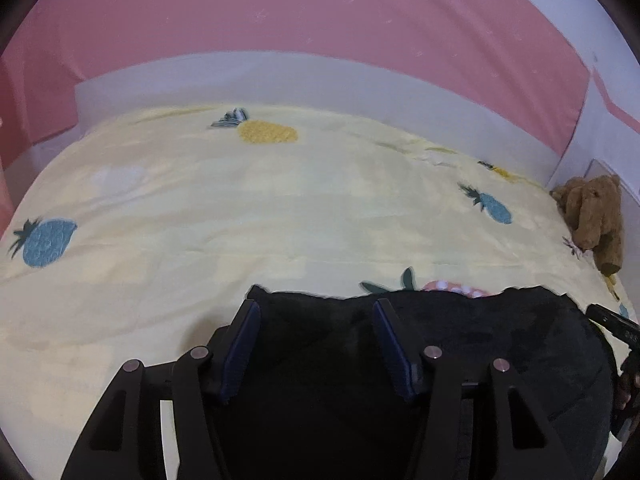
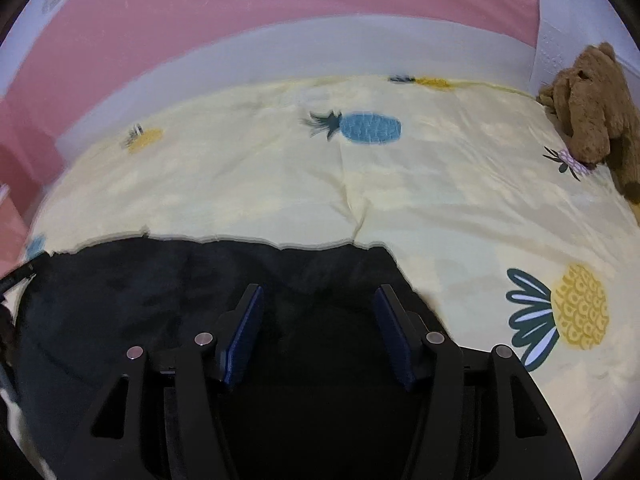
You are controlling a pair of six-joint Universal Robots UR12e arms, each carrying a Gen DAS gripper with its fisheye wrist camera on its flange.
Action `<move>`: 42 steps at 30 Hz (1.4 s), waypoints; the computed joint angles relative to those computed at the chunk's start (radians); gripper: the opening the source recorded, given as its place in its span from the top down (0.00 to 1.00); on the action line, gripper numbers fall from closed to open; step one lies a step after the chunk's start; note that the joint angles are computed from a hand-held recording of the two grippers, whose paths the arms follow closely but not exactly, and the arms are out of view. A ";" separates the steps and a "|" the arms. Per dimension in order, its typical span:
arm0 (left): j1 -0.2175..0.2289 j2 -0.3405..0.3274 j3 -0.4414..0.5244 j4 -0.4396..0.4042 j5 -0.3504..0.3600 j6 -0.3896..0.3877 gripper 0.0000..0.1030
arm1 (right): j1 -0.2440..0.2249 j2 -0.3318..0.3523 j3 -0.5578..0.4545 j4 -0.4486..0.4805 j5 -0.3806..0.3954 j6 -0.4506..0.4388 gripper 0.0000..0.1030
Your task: Fold large clothes
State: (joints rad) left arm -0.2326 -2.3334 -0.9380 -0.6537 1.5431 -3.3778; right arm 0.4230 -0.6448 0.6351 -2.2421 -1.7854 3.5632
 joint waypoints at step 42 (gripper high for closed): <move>-0.073 0.021 -0.067 0.019 -0.096 0.116 0.43 | 0.056 0.042 -0.056 0.041 0.043 -0.092 0.43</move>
